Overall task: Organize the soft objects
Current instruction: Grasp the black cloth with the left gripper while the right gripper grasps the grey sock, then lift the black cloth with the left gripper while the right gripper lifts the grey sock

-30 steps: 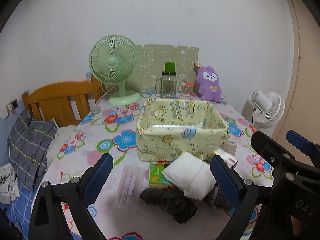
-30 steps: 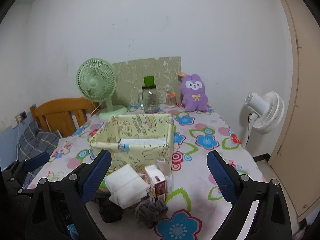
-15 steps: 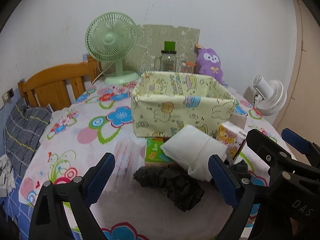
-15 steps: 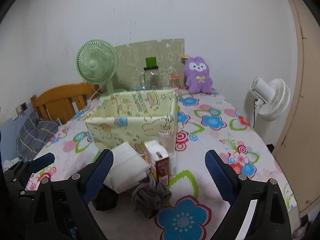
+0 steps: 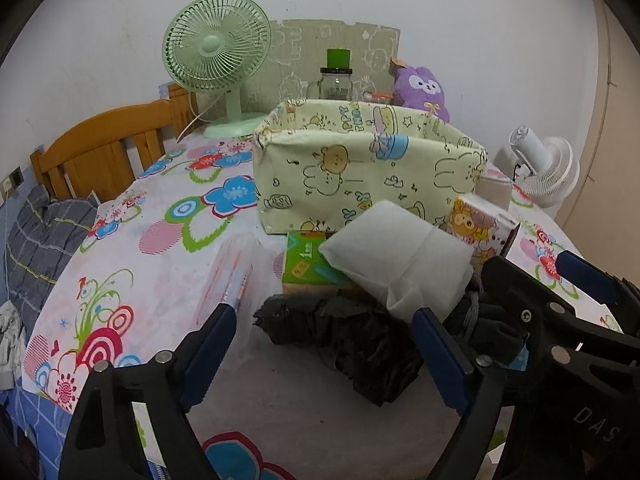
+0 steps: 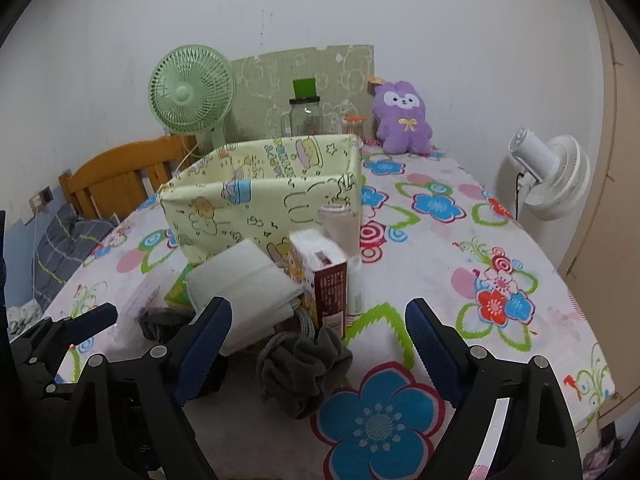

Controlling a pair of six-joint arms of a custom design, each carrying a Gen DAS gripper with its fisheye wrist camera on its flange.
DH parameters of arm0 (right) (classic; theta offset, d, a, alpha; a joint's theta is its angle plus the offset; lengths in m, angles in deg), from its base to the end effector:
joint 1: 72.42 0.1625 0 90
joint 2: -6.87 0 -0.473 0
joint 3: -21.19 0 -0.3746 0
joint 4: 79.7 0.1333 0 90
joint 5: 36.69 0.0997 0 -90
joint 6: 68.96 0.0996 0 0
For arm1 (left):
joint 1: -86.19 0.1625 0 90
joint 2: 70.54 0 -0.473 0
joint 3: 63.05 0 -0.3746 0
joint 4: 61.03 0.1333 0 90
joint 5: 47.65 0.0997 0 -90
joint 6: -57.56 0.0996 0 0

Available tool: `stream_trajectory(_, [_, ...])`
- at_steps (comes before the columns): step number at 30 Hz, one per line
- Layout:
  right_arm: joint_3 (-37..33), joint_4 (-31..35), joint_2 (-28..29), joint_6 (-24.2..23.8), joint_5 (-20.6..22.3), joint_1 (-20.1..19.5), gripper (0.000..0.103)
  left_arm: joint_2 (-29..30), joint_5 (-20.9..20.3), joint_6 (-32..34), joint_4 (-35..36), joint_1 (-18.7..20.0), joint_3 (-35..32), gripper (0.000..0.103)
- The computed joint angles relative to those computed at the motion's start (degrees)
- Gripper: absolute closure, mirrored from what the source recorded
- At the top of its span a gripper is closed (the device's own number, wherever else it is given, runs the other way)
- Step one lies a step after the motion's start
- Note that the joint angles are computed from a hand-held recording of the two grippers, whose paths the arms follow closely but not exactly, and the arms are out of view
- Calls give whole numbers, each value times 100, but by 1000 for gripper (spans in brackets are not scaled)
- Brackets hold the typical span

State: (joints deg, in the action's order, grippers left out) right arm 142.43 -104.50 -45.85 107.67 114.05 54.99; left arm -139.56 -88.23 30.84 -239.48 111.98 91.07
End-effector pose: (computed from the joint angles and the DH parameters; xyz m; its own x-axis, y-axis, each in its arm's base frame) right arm 0.2738 -0.2815 0.0846 -0.7453 0.1713 0.6444 -0.4645 0.5600 -0.6860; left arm -0.1834 -0.3207 0.1721 -0.6926 0.3106 -0.6510 0.6576 0.6426 -0.3931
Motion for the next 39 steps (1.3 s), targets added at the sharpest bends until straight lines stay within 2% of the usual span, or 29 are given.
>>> stream_trajectory(7, [36, 51, 85, 79, -121, -138, 16, 141, -266, 64, -78, 126, 0, 34])
stream_trajectory(13, [91, 124, 118, 302, -302, -255, 22, 243, -291, 126, -272, 106, 72, 45])
stream_trajectory(15, [96, 140, 133, 350, -334, -274, 26, 274, -305, 164, -347, 85, 99, 50])
stream_trajectory(19, [64, 365, 149, 580, -517, -356, 40, 286, -305, 194, -364, 65, 109, 59])
stream_trajectory(21, [56, 443, 155, 683, -602, -379, 42, 285, -305, 196, -372, 53, 118, 62])
stream_trajectory(24, [18, 489, 195, 710, -557, -353, 46, 286, -274, 193, -375, 8, 142, 70])
stream_trajectory(30, [-39, 551, 238, 711, -436, -250, 62, 201, -290, 130, -280, -30, 149, 81])
stream_trajectory(34, [-79, 623, 264, 735, -391, -204, 64, 116, -277, 54, -208, -33, 159, 81])
stream_trajectory(39, [-204, 698, 447, 634, -118, -73, 63, 32, -256, 0, -169, -6, 160, 81])
